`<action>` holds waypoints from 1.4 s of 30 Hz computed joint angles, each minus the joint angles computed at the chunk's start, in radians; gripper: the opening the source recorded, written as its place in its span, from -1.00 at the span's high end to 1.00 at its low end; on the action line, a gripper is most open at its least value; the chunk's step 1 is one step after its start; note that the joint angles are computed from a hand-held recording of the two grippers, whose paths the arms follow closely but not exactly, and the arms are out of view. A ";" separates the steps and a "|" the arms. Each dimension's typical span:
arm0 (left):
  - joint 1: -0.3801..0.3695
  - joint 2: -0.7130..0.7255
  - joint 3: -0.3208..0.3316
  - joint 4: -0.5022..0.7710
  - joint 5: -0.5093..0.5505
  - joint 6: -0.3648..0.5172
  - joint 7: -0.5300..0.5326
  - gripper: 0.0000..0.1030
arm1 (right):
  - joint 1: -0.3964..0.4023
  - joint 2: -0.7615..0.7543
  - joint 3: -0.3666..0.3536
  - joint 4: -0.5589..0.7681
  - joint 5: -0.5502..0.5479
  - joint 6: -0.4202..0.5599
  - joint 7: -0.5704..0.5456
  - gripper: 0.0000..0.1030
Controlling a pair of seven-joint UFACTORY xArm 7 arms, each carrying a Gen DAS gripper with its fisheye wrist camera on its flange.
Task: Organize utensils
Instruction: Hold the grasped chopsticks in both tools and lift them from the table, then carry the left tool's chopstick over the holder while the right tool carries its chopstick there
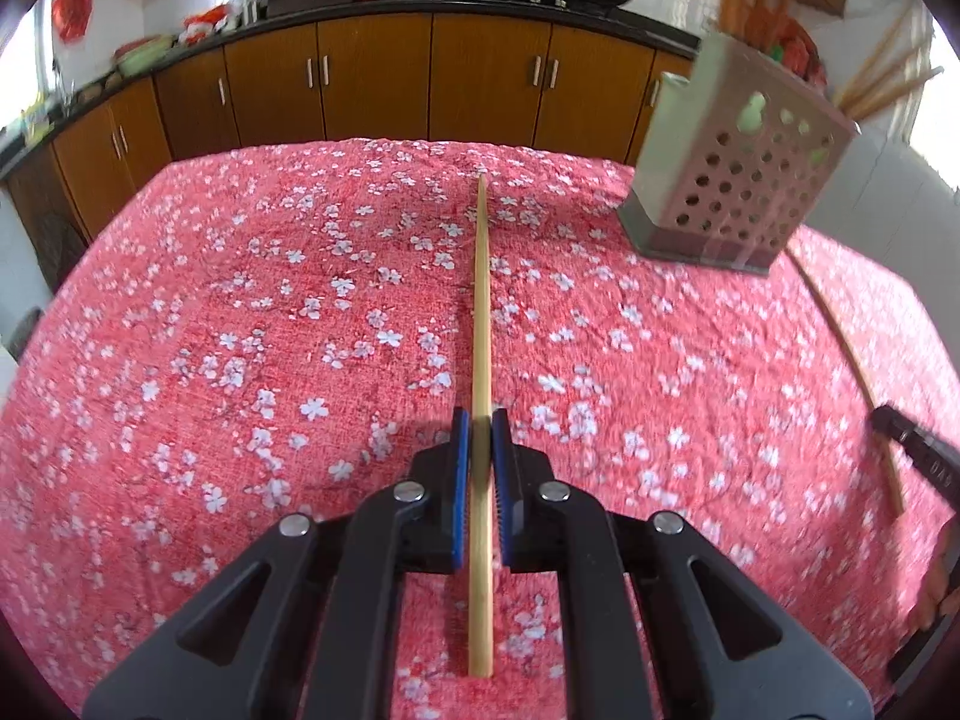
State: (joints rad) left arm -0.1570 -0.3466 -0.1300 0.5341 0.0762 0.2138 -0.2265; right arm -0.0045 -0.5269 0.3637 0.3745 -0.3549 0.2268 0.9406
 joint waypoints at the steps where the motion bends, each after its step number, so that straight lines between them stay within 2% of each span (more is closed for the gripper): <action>1: -0.001 -0.005 0.000 -0.004 0.000 0.001 0.001 0.81 | 0.010 -0.007 -0.005 -0.005 0.004 0.002 -0.003 0.83; 5: -0.022 -0.025 0.020 -0.022 -0.027 0.002 0.023 0.81 | 0.037 -0.028 -0.024 -0.022 0.027 0.003 -0.015 0.83; 9: -0.004 -0.034 -0.001 -0.028 -0.015 0.005 0.002 0.81 | 0.039 -0.036 -0.026 -0.026 0.038 0.008 -0.027 0.83; 13: -0.017 -0.044 0.018 -0.039 -0.029 0.005 0.017 0.80 | 0.039 -0.047 -0.017 -0.026 0.039 0.026 -0.029 0.83; 19: 0.002 -0.058 -0.002 -0.044 -0.010 0.016 0.009 0.84 | 0.057 -0.065 -0.017 -0.023 0.034 0.066 -0.043 0.85; 21: 0.013 -0.075 -0.017 -0.047 0.007 0.039 -0.003 0.84 | 0.085 -0.094 -0.041 -0.039 0.055 0.072 -0.052 0.85; 26: -0.016 -0.159 0.019 -0.072 -0.020 0.044 0.021 0.84 | 0.086 -0.221 -0.028 -0.062 0.058 0.097 -0.052 0.85; 32: -0.012 -0.284 0.019 -0.075 -0.026 0.017 0.040 0.84 | 0.058 -0.353 -0.022 -0.042 0.055 0.109 -0.074 0.85; 42: -0.024 -0.334 0.039 0.013 -0.079 -0.049 0.040 0.85 | -0.026 -0.421 -0.024 0.007 0.081 0.022 -0.130 0.85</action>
State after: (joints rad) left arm -0.1811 -0.6808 -0.0906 0.5467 -0.0026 0.1652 -0.1869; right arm -0.0301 -0.9475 0.3399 0.3813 -0.2743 0.2484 0.8105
